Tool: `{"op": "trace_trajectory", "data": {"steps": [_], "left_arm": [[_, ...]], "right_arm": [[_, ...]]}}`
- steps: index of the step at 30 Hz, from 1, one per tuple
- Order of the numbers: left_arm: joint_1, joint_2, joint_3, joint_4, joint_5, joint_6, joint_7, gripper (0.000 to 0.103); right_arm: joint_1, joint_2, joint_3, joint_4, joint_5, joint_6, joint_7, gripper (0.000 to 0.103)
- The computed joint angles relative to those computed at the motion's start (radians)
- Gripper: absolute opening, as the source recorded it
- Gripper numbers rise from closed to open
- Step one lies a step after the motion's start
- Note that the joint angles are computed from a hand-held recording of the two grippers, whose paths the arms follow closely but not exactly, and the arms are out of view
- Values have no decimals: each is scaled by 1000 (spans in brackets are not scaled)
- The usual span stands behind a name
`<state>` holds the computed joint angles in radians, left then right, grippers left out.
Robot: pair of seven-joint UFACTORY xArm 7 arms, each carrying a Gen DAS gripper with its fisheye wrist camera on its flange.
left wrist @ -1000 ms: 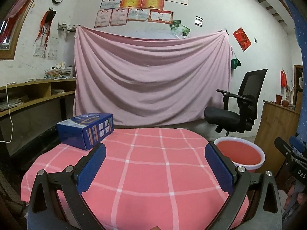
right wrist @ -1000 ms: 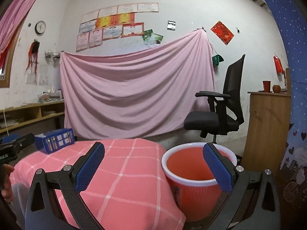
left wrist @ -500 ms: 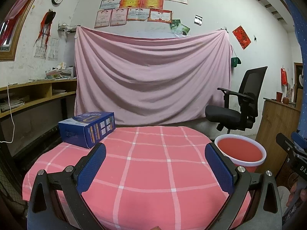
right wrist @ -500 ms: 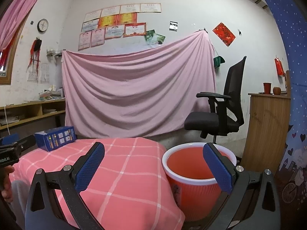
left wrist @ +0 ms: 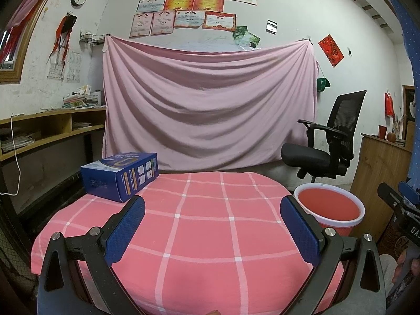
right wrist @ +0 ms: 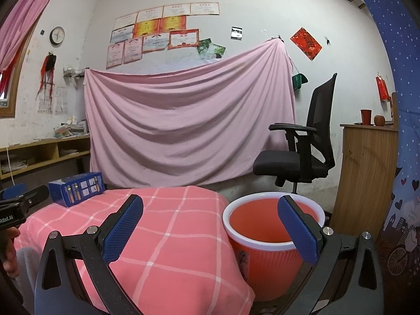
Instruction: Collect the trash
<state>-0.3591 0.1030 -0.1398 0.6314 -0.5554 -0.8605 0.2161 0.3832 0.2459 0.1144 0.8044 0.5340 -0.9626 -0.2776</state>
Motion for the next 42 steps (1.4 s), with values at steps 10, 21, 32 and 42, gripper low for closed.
{"op": "trace_trajectory", "data": {"steps": [10,21,32,42], "left_arm": [[0,-4,0,-6,-2,2,-5,101],[-4,-4,-3,-5,-12,1,1,101],[-3,-5,-2,-6,-11,1,1,101],[-2,-5,-2,-6,-9,1,0,101]], "right_arm": [[1,-2,1,-2,2,2,0,103],[0,-2,0,-2,-1,2,3,103],[-1,-3,0,-3,-2,3,3,103],[0,-3,0,-3,0,2,3,103]]}}
